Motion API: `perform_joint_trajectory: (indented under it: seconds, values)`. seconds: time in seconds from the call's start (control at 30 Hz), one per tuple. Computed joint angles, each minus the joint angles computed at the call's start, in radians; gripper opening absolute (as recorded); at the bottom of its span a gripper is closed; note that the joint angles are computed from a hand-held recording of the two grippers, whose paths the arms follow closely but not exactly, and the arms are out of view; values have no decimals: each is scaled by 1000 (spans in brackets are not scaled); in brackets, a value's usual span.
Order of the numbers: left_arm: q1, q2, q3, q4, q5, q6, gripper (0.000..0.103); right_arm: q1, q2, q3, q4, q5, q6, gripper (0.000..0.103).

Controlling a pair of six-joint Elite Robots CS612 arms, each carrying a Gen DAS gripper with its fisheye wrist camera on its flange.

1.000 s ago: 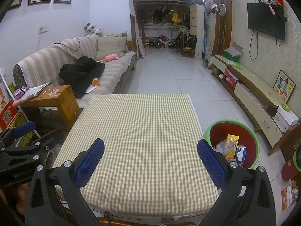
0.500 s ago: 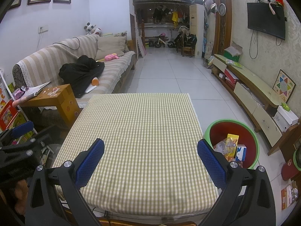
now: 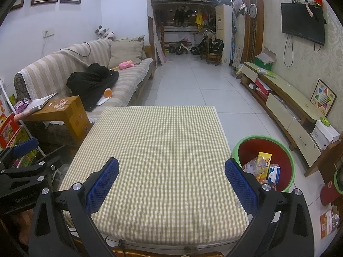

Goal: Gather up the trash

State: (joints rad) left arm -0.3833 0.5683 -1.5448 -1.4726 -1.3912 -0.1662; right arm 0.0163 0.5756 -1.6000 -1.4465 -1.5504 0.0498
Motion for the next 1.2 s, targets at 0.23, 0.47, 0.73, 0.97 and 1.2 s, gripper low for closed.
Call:
perform_joint_trajectory:
  seconds: [0.23,0.47,0.73,0.97,1.2]
  values:
    - [1,-1,1,4,-6,-5,98,0,3,-4,1,-1,-3,96]
    - [3,-1,2,4,-8,-5,98,0,3,-4,3,0,-2,96]
    - [5,0,-2,0,-19,-8,98,-1,3,-6,6,1,-3,96]
    - [8,-3,2,3,-14,-14,98,0,2,-2,5,-1,-3,96]
    - [7,-5,5,8,-11,-4,98,1,3,-3,3,-2,-3,96]
